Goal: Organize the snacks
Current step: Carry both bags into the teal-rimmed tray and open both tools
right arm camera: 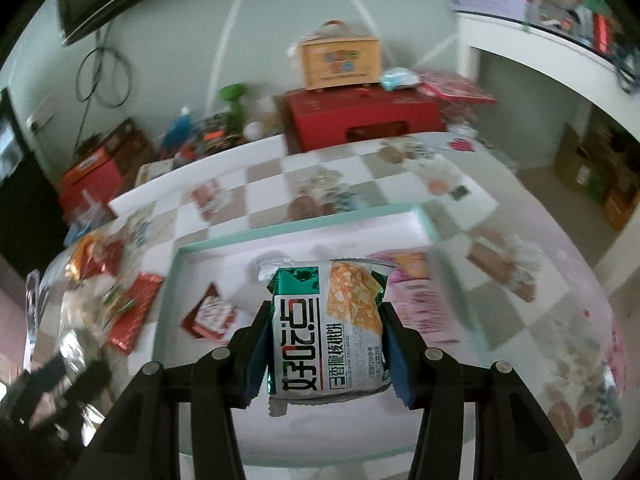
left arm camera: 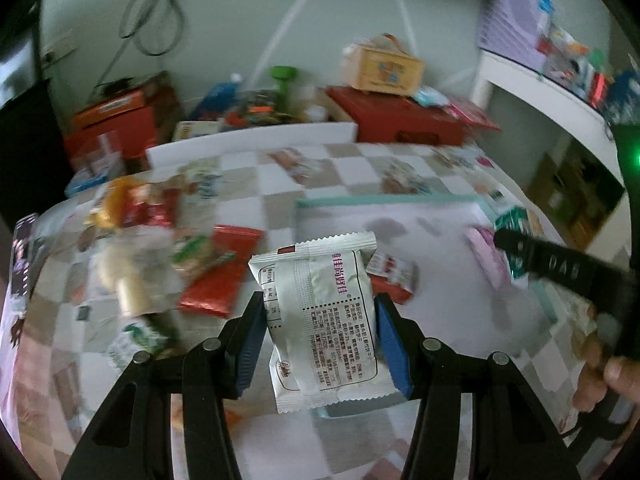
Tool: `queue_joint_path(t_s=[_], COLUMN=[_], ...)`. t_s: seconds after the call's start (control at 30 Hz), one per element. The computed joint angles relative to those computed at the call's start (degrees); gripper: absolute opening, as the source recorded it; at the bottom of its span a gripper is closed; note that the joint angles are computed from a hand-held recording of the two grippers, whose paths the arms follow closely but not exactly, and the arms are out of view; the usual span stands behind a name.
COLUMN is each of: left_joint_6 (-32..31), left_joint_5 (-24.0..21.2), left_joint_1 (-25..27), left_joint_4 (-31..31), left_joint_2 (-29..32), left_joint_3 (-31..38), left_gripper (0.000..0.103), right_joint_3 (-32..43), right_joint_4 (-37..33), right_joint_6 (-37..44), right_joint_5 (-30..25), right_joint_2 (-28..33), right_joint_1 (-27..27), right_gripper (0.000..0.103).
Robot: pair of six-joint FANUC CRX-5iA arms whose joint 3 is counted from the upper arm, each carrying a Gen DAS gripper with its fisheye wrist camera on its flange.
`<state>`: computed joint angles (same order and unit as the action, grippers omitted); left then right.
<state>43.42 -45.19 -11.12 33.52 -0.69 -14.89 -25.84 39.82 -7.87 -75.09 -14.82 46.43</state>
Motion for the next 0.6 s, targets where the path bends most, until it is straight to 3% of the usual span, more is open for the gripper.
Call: queue_joint_path(t_s=[0.2,0.6], left_joint_6=[0.27,5.72], left_joint_5=[-0.9,-3.5], left_joint_1=[-3.04,-4.87], left_joint_4=[-2.12,-9.17], left_joint_2=[1.81,5.77], left_joint_3=[1.22,4.56], left_gripper=[0.055,0.056], right_joint_3=[-1.14,0.39], right_joint_4=[-1.6,-9.37], right_joint_6=[0.07,7.19], right_joint_5=[0.45,6.4], right_joint_2=[-1.66,1.54], right_joint_1=[-0.61,-4.19], right_gripper=[0.054,0.054])
